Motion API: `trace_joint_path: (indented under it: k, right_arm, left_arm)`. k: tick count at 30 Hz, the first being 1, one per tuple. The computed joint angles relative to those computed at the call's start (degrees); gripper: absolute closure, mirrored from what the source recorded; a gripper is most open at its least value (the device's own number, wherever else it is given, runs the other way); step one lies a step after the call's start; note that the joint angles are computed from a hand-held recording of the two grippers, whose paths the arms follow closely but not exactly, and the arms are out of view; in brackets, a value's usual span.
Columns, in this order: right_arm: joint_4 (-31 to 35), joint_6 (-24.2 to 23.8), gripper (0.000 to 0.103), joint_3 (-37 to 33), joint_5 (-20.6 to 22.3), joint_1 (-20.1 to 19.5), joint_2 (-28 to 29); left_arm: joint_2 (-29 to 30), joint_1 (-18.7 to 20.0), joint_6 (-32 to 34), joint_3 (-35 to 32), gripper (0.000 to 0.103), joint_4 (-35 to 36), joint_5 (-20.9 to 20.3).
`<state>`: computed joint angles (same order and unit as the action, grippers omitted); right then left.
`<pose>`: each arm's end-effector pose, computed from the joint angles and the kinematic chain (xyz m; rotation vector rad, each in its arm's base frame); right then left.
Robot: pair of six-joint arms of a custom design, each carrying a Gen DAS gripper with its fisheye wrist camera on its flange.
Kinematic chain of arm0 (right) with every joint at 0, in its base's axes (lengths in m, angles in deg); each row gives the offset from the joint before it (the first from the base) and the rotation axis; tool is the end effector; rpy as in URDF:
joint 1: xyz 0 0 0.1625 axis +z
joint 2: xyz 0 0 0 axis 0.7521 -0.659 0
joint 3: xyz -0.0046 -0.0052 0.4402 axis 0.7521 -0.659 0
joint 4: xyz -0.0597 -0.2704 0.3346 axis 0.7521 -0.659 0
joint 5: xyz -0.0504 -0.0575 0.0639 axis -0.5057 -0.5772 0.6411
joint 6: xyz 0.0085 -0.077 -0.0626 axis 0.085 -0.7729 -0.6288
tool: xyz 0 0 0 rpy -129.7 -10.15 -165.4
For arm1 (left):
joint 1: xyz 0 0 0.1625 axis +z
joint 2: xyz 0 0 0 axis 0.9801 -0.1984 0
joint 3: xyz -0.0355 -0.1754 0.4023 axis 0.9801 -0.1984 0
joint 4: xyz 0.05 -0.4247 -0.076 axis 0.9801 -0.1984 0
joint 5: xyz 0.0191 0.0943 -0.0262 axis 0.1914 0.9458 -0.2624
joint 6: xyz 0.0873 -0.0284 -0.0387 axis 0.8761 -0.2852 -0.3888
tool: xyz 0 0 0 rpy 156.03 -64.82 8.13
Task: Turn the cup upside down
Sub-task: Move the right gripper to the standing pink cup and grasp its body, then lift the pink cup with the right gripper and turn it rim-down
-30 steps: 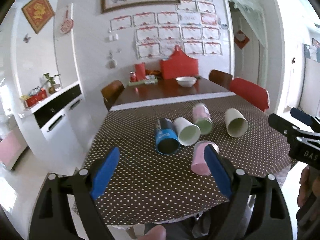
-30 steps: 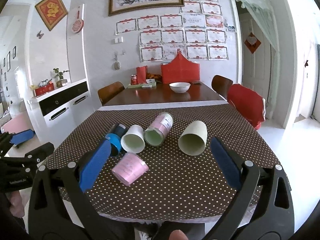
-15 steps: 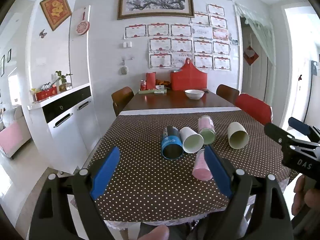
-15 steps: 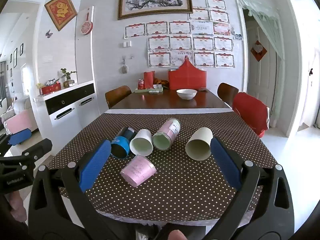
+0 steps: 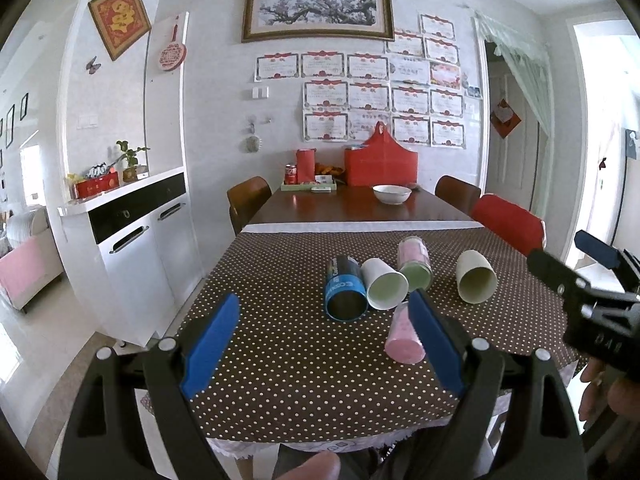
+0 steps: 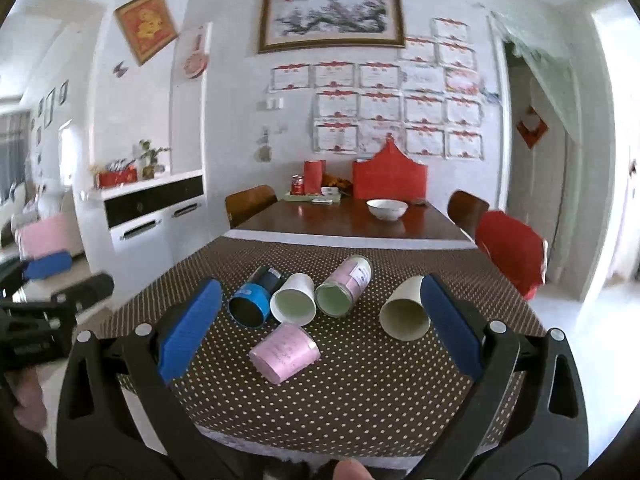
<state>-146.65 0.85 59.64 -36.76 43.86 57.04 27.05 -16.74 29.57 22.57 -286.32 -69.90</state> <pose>0.1618 -0.6842 0.0883 0.9209 -2.0635 1.4493 -0.1272 -0.6658 0.1531 0.5441 1.9666 -1.3690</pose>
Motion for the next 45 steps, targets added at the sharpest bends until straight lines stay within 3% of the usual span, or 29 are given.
trace_joint_path:
  k: [7,15,23,31,35,38,45]
  right_arm:
    - [9.9,-2.2,0.006,-1.9,-0.4,-0.5,-1.1]
    - [22.5,-21.4,0.006,-10.3,-3.4,-1.3,2.3]
    - [40.3,-41.9,0.006,-23.1,-11.5,-1.1,8.9]
    - [55.8,-59.7,0.007,-35.4,-16.2,0.1,14.1]
    - [64.9,-65.0,0.015,-42.3,-18.7,1.2,16.9]
    - [71.1,-68.3,0.015,-47.6,-21.5,2.1,19.6]
    - [90.5,-68.4,0.015,-65.8,-26.2,4.2,27.4]
  left_arm:
    - [0.1,0.1,-0.5,-0.3,0.018,0.8,0.4]
    - [1.5,2.0,-3.0,-4.3,0.018,5.0,1.3]
    - [4.7,4.6,-6.4,-10.5,0.018,12.3,2.1]
    - [7.8,6.3,-11.2,-17.0,0.018,21.4,3.8]
    - [9.1,7.0,-13.3,-19.8,0.018,25.8,4.5]
    - [10.1,7.5,-14.6,-22.1,0.018,28.6,5.2]
    - [10.7,8.5,-17.7,-25.1,0.018,33.5,6.1]
